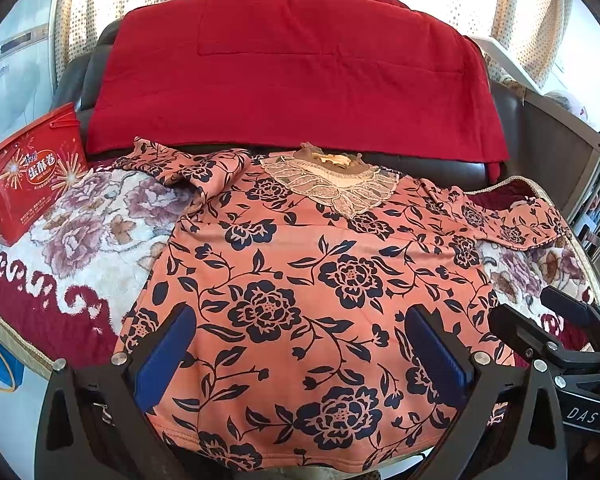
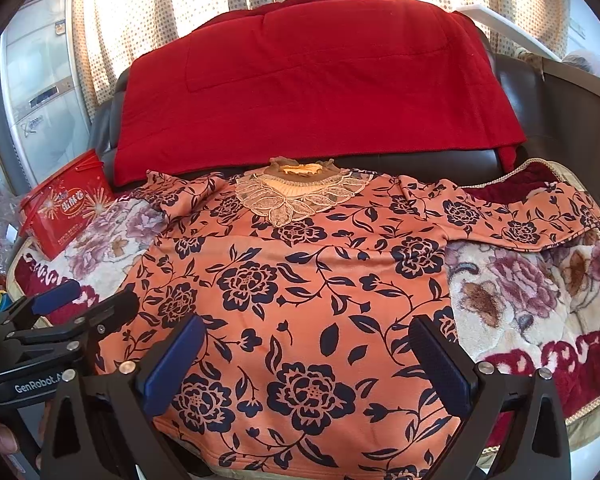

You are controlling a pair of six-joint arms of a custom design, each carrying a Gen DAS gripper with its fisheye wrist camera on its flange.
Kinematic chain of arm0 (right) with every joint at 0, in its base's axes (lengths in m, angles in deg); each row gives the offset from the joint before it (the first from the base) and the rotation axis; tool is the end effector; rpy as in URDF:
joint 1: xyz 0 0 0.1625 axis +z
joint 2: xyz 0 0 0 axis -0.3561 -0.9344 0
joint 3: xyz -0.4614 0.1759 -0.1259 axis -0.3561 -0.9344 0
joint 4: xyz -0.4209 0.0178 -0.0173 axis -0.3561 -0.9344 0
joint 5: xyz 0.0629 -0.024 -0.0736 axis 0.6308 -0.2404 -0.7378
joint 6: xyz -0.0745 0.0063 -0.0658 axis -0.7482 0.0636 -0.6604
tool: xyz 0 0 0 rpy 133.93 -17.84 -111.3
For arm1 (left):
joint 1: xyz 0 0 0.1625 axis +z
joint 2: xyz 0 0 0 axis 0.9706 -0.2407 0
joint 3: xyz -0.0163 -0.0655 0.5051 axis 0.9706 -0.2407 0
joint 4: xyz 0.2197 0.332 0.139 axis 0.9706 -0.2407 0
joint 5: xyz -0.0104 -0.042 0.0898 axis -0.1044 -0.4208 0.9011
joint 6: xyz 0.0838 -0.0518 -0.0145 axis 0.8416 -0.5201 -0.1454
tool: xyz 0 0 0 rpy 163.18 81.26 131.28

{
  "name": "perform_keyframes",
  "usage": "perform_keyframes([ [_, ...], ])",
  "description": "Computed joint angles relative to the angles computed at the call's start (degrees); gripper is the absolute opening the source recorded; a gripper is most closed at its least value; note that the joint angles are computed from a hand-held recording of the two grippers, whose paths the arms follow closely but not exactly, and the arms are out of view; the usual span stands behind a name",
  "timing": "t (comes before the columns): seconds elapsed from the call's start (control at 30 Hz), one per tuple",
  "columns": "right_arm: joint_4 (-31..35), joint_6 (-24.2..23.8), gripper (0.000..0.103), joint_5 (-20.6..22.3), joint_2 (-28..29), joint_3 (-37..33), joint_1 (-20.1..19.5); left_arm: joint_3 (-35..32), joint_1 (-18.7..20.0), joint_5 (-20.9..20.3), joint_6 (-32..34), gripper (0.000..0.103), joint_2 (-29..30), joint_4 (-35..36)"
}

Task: Fold small clothes

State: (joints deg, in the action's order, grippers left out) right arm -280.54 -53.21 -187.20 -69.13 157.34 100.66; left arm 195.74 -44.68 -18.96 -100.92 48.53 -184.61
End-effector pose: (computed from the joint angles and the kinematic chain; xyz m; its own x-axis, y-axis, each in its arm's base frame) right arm 0.0245 -0.4314 0.2181 -0.7321 0.0262 0.6807 -0.4954 0.6654 -0.5584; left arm -0.3725 -0.4746 -0.0057 -0.7789 0.1388 -0.6116 0.5106 0.7067 -0.4898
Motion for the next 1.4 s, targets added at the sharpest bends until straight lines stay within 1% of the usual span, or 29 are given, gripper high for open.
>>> perform_keyframes([
  [0.13,0.2,0.1,0.103,0.5,-0.3,0.0,-0.3,0.1,-0.1,0.3,0.4,0.103,0.1,-0.1],
  [0.2,-0.3,0.3,0.103,1.6,-0.7,0.2,-1.0,0.4,0.4,0.2,1.2,0.103,0.0,-0.9],
  [0.27,-0.1,1.0,0.103,4.3,-2.2,0.9,-2.6,0.9,1.0,0.6,2.4,0.103,-0.2,-2.0],
  [0.33,0.2,2.0,0.103,8.7,-4.4,2.0,-5.2,1.5,2.1,1.5,3.1,0.103,-0.7,-2.9],
  [0.43,2.7,4.8,0.103,16.5,-9.3,3.3,-11.2,2.3,4.3,3.1,3.6,0.103,-1.5,-4.0],
  [0.5,8.1,8.5,0.103,22.3,-13.7,2.9,-16.6,2.5,5.8,4.1,3.4,0.103,-1.8,-4.0],
  [0.57,14.3,12.1,0.103,27.2,-17.9,1.8,-21.3,2.8,7.5,4.7,3.0,0.103,-2.1,-3.0],
  [0.6,18.1,15.3,0.103,31.5,-20.3,0.6,-25.1,3.0,8.3,4.8,2.9,0.103,-2.3,-2.7],
  [0.67,22.3,19.8,0.102,38.4,-23.5,-1.1,-30.4,3.5,9.2,5.2,3.2,0.103,-2.6,-3.6],
  [0.73,27.0,26.7,0.099,46.4,-26.5,-4.6,-35.9,3.9,10.1,5.2,4.5,0.103,-3.0,-5.8],
  [0.8,29.6,32.4,0.089,51.0,-28.0,-8.0,-39.1,4.2,11.2,3.7,6.5,0.103,-3.7,-8.9],
  [0.83,30.2,35.4,0.086,52.8,-28.4,-10.0,-40.4,4.3,11.9,2.9,7.7,0.103,-3.9,-11.2],
  [0.87,30.5,37.8,0.081,53.7,-28.4,-11.8,-41.2,4.4,12.2,2.4,8.6,0.103,-4.0,-12.5],
  [0.9,31.3,40.6,0.076,54.1,-28.3,-14.4,-41.9,4.4,12.7,1.5,9.8,0.103,-4.1,-14.1],
  [0.93,32.1,42.1,0.076,54.0,-28.0,-16.2,-42.1,4.5,13.5,-0.1,11.2,0.103,-4.1,-15.7],
  [1.0,33.5,44.6,0.076,52.2,-27.2,-20.2,-42.0,4.6,14.6,-1.0,12.4,0.103,-4.0,-16.7],
  [1.07,35.6,46.7,0.076,50.2,-26.0,-24.5,-41.6,4.9,15.7,-1.9,11.9,0.103,-3.8,-16.5],
  [1.1,37.1,47.5,0.076,49.2,-25.4,-26.6,-41.2,5.2,16.8,-3.6,9.8,0.103,-4.0,-16.1],
  [1.13,38.3,47.9,0.076,48.6,-25.1,-28.1,-41.1,5.5,17.4,-5.4,8.2,0.103,-4.5,-16.5],
  [1.17,39.4,48.1,0.076,47.3,-24.4,-29.9,-40.5,6.2,18.4,-8.1,7.0,0.103,-4.9,-19.0],
  [1.2,40.2,47.9,0.074,46.1,-23.7,-31.6,-40.0,6.6,19.2,-9.1,6.0,0.103,-5.0,-21.6],
  [1.27,42.0,47.3,0.071,43.5,-22.7,-34.3,-38.6,6.9,20.5,-10.5,2.5,0.103,-5.4,-22.3],
  [1.3,43.0,47.1,0.067,41.0,-22.0,-35.9,-37.6,6.9,21.2,-11.6,1.3,0.103,-5.6,-22.5],
  [1.33,44.6,47.1,0.065,39.5,-22.0,-37.1,-37.2,6.9,22.0,-13.0,-0.1,0.103,-5.8,-22.7],
  [1.4,47.2,46.8,0.051,34.9,-20.9,-39.3,-36.3,6.9,22.5,-13.7,-0.5,0.103,-5.8,-23.3],
])
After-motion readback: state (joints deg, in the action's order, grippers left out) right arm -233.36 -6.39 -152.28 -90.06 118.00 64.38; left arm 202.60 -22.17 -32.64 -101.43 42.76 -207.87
